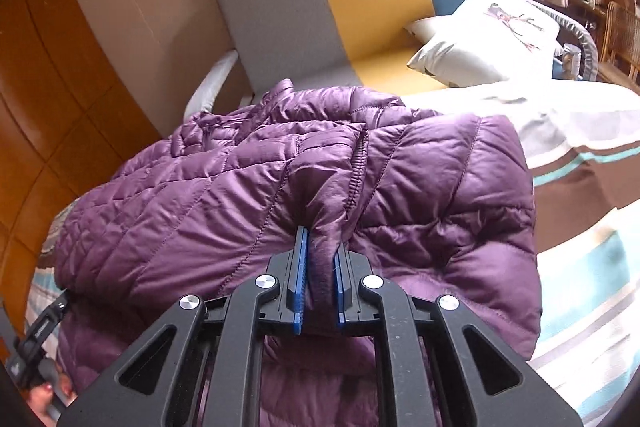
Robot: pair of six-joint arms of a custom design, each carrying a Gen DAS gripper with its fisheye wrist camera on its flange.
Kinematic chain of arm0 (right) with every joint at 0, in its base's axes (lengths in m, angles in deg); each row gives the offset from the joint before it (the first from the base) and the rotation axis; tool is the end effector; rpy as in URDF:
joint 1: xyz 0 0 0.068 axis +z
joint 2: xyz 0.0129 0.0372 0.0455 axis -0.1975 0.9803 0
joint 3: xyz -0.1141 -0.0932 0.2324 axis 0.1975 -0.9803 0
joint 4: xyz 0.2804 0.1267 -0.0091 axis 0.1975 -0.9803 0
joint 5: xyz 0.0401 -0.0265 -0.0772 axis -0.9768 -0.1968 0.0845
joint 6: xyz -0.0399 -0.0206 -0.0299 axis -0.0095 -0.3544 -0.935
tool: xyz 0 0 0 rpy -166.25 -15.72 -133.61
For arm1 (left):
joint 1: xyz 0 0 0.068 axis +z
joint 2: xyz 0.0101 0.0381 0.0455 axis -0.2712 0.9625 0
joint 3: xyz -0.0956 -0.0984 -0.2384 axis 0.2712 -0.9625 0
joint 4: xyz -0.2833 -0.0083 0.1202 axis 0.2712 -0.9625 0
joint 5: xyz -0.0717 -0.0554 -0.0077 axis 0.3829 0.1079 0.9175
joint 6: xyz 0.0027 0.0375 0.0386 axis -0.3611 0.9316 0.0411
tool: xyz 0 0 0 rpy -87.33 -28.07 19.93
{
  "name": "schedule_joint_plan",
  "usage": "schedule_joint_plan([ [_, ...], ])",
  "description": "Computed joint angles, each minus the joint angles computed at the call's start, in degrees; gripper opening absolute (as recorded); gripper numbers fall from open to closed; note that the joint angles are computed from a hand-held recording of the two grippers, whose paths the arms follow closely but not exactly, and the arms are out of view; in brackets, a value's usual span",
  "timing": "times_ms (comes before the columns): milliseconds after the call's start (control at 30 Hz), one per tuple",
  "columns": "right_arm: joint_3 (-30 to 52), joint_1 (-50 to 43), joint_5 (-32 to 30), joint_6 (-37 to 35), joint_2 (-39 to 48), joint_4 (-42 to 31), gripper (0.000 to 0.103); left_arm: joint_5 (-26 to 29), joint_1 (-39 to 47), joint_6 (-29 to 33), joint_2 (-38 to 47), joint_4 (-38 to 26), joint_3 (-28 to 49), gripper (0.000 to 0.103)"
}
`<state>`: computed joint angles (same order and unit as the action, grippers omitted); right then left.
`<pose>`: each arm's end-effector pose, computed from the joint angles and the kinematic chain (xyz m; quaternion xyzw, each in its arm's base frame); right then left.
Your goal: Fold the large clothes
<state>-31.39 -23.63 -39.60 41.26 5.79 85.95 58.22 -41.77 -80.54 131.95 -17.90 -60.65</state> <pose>0.2194 -0.0355 0.0918 0.0765 0.9132 0.1332 0.3775 0.2105 -0.0854 0.0982 -0.1970 0.9083 0.0076 0.3690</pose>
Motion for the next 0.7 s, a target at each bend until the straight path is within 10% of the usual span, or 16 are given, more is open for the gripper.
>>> schedule_joint_plan([
  [133, -3.2, -0.9, 1.8, -1.3, -10.8, -3.3, 0.037, -3.0, -2.4, -0.4, -8.9, -3.2, -1.8, 0.089],
  [267, -4.7, 2.1, 5.8, -1.4, -20.8, -5.9, 0.038, -5.3, -4.6, 2.9, -12.8, -3.6, 0.5, 0.087],
  [700, 7.3, 20.9, 18.2, 3.6, 8.7, 3.4, 0.036, 0.4, -1.7, 18.8, 22.3, 3.8, 20.5, 0.081],
])
